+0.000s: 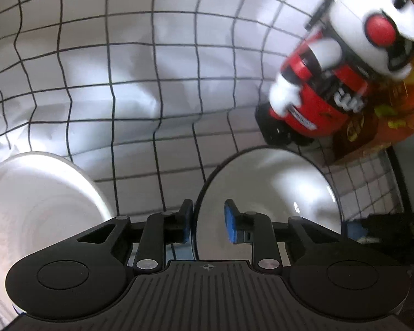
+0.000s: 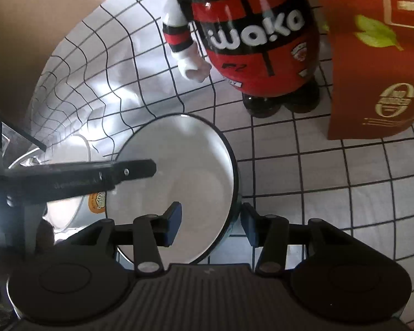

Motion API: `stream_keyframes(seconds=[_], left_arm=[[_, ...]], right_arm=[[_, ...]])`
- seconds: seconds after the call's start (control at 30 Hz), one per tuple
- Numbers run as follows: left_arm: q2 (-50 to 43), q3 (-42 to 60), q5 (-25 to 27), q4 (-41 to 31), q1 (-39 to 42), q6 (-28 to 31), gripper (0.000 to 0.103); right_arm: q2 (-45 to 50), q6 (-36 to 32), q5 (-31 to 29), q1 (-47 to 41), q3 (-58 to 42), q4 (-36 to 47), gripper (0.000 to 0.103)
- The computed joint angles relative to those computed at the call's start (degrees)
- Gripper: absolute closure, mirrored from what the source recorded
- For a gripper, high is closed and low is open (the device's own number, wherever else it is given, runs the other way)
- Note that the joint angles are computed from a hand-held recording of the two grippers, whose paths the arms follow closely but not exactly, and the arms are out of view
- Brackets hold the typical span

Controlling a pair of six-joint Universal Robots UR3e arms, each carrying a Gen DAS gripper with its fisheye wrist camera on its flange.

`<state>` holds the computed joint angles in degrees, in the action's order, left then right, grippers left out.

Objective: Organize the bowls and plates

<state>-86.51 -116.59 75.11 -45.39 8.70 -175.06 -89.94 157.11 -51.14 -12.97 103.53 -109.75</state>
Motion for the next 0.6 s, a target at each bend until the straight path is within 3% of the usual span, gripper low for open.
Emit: stream_keyframes(seconds=[0.17,0.6], left_arm=[[3.76,-2.09,-3.29,-5.73,-1.06,-0.31,0.075],[-3.95,-3.45,-7.11,0.57,-1.75,-4.65,0.075]], right_arm=[[-5.81,-4.32,-0.04,-5.41,3.6,3.46,0.054],[0.91,1.31,-1.82,-2.35,5.61,-5.25,0.054]])
